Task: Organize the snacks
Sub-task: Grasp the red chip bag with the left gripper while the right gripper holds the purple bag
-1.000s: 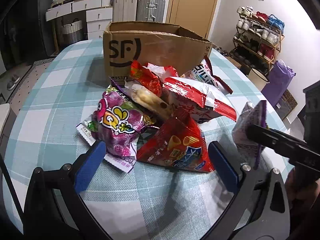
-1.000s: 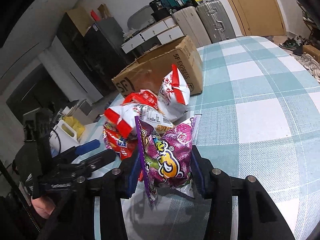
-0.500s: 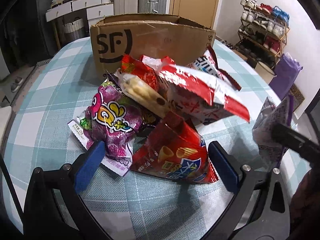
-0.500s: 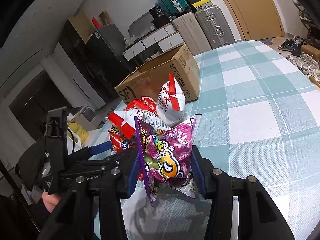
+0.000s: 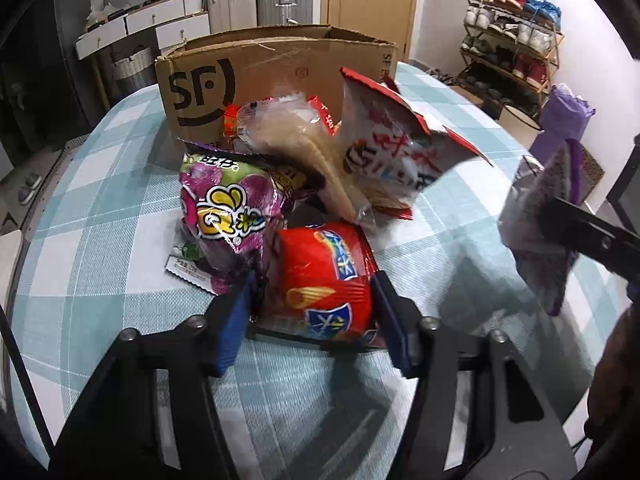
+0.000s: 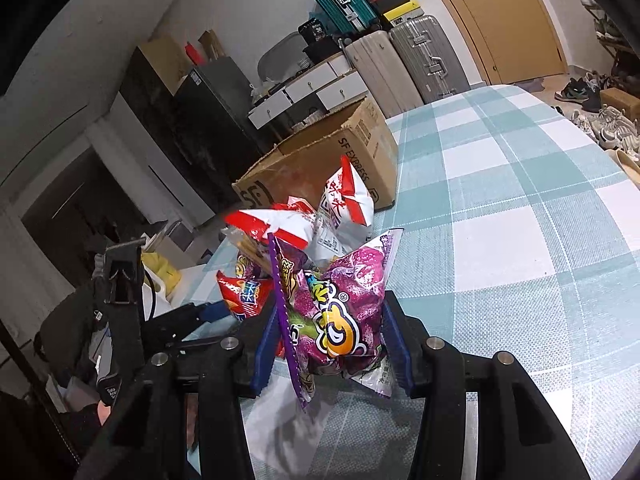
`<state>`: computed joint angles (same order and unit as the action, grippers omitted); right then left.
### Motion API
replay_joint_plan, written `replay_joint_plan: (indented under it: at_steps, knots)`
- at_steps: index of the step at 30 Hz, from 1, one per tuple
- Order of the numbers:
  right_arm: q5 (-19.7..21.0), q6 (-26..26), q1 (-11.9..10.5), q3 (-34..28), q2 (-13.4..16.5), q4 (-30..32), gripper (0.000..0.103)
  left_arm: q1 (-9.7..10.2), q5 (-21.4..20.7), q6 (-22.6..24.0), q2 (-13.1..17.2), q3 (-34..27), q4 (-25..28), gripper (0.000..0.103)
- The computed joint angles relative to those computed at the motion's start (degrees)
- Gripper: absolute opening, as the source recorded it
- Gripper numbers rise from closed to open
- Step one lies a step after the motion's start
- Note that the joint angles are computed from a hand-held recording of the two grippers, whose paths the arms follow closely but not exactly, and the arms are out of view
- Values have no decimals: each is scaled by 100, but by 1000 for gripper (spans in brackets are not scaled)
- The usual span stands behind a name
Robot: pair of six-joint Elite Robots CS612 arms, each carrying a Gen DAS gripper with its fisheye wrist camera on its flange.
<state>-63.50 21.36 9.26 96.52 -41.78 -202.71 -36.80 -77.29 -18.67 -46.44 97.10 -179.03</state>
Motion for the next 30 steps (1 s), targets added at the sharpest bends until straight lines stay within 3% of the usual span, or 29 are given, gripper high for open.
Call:
replay_joint_plan:
  at_steps: [8, 13, 22, 30]
  knots:
    - [12, 32, 8, 40, -33, -115, 49, 199, -731, -63, -110, 274, -590, 41]
    - [-2, 31, 33, 38, -44, -100, 50, 263, -931, 69, -151, 367, -837, 33]
    - [-79, -46, 86, 1, -58, 32, 51, 185, -714, 64, -222, 636, -1215, 33]
    - [-52, -80, 85, -12, -48, 13, 51, 201, -874, -7, -333, 777, -1158, 33]
